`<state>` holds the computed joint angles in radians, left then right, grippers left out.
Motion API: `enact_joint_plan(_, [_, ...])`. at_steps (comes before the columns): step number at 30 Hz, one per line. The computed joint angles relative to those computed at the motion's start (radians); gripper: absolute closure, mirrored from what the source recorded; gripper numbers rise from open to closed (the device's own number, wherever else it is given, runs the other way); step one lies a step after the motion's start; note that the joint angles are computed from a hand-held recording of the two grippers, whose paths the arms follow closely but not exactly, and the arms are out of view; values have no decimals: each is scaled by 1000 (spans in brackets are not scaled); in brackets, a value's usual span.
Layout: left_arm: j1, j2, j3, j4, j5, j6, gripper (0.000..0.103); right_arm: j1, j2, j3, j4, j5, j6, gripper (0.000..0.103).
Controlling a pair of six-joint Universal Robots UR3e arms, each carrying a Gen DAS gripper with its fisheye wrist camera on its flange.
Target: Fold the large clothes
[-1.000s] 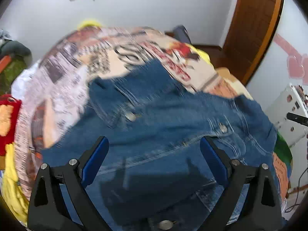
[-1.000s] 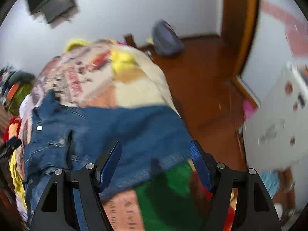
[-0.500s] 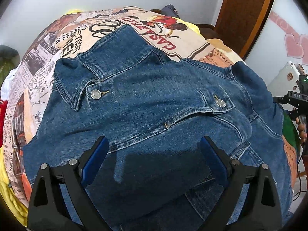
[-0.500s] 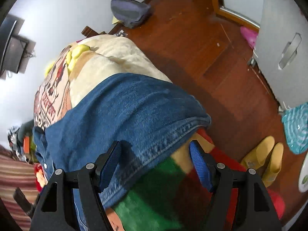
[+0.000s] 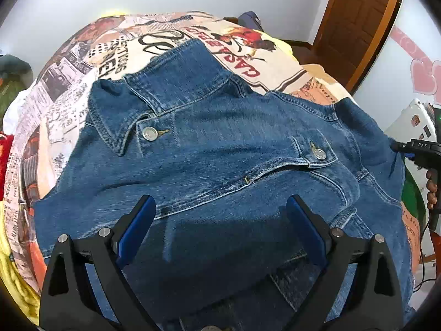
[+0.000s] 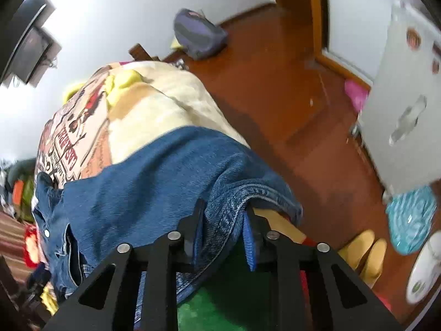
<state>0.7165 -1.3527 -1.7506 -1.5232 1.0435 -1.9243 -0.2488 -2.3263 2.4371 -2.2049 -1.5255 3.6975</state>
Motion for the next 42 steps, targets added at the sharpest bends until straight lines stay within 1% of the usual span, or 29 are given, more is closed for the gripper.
enact_joint_plan(2, [27,16,14,-37,-16,27,7,154,93,-67,-71,-141,79,85])
enact_joint_plan(6, [90,46,53,-128,-54,94,7,380,237,-239,-108,-334,143,87])
enact_joint_plan(12, [201,75,140,-304,-122,216,7,578,395,-496,-97,-440,174,88])
enact_joint_plan(17, [301,71,242,-466,-177,325,7,749,595,-766,-86,-523,167,89])
enact_joint_plan(20, [362,61,295,-551,-202,388,7,831,731,-942,-74,-534,145,89])
enact_joint_plan(24, [439,34,365,-654,-218,465,7,907,922,-1172,-47,-504,113,90])
enact_joint_plan(28, [501,10,402,-695,-221,516,7,959,1123,-1395,9,-441,81,90])
enact_joint_plan(30, [529,1,407,-698,-219,530,7,982,1212,-1493,43,-430,66,90])
enact_joint_plan(33, [556,-18,414,-690,-210,532,7,993,1318,-1609,106,-357,55,90])
enact_joint_plan(35, [568,-28,413,-677,-201,529,7,987,1369,-1650,150,-293,53,90])
enact_joint_plan(37, [574,-32,409,-668,-194,524,7,980,1393,-1657,171,-261,52,90])
enact_joint_plan(40, [573,-33,407,-668,-185,527,7,972,1363,-1592,165,-270,55,90])
enact_joint_plan(42, [560,-23,405,-663,-182,525,7,962,1295,-1510,146,-295,61,90])
